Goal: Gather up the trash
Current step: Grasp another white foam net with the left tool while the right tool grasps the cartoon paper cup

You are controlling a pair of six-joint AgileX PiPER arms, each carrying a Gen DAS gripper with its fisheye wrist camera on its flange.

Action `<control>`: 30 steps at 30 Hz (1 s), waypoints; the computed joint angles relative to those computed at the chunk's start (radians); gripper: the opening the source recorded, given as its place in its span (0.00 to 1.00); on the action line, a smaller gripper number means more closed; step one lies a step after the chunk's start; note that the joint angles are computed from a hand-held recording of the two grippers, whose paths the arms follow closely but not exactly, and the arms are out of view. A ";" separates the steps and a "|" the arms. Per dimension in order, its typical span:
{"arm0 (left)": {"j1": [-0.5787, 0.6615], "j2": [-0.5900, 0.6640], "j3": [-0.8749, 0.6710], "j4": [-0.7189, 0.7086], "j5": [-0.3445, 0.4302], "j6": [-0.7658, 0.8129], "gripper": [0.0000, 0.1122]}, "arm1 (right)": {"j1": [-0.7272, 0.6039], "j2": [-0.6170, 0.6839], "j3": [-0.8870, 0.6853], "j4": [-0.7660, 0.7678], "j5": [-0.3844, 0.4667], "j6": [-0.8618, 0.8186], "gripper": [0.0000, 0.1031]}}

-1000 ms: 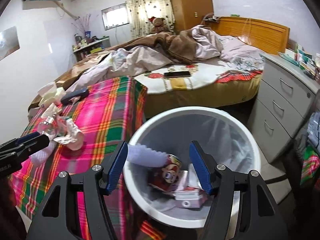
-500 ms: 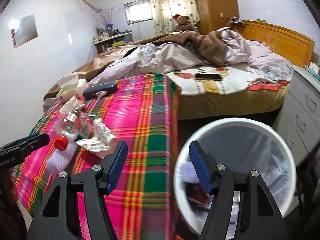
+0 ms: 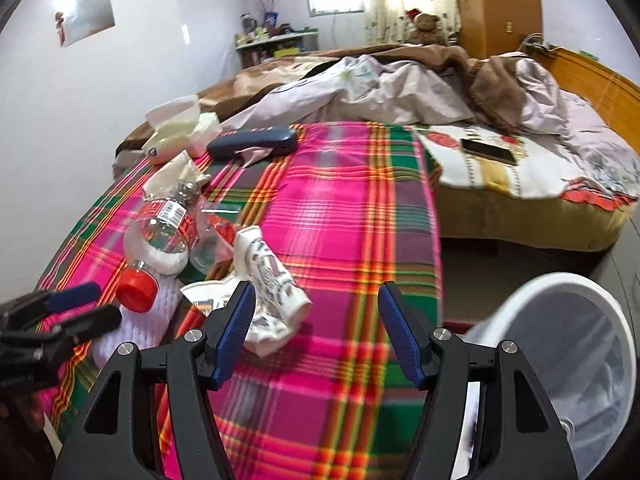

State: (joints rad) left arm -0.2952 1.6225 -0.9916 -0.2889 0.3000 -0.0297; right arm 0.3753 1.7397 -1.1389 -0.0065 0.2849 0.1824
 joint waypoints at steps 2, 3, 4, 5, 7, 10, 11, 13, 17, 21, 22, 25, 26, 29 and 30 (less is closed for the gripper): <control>-0.007 0.023 -0.007 0.032 0.007 -0.024 0.62 | -0.006 0.021 -0.026 0.116 0.012 -0.136 0.63; -0.014 0.026 -0.009 0.072 0.011 -0.071 0.62 | -0.010 0.032 -0.040 0.165 0.028 -0.190 0.63; -0.015 0.029 -0.009 0.071 0.010 -0.079 0.62 | -0.011 0.042 -0.054 0.181 0.041 -0.208 0.63; -0.010 0.035 -0.010 0.033 0.012 -0.046 0.62 | -0.010 0.053 -0.066 0.186 0.052 -0.219 0.63; -0.017 0.044 -0.012 0.071 0.013 -0.083 0.62 | -0.009 0.068 -0.081 0.177 0.070 -0.219 0.63; -0.017 0.064 -0.024 0.090 0.029 -0.109 0.62 | -0.014 0.088 -0.101 0.225 0.091 -0.270 0.63; -0.013 0.069 -0.022 0.066 0.029 -0.092 0.62 | -0.014 0.093 -0.107 0.232 0.094 -0.276 0.63; -0.016 0.069 -0.012 0.090 0.023 -0.118 0.62 | -0.013 0.100 -0.112 0.247 0.099 -0.288 0.54; -0.018 0.055 0.007 0.150 0.012 -0.174 0.62 | -0.007 0.109 -0.113 0.259 0.106 -0.296 0.47; -0.008 0.045 0.017 0.185 0.013 -0.203 0.61 | -0.014 0.106 -0.099 0.312 0.109 -0.342 0.42; -0.006 0.045 0.016 0.180 0.015 -0.197 0.60 | -0.016 0.103 -0.096 0.325 0.109 -0.353 0.38; -0.004 0.048 0.009 0.193 0.020 -0.234 0.60 | -0.015 0.086 -0.074 0.311 0.091 -0.332 0.33; -0.008 0.054 0.003 0.189 0.023 -0.240 0.60 | -0.013 0.080 -0.067 0.286 0.085 -0.303 0.32; -0.044 0.070 -0.010 0.319 0.017 -0.376 0.60 | -0.015 0.071 -0.052 0.266 0.070 -0.269 0.31; -0.052 0.074 -0.017 0.358 0.022 -0.422 0.60 | -0.015 0.069 -0.046 0.249 0.066 -0.246 0.31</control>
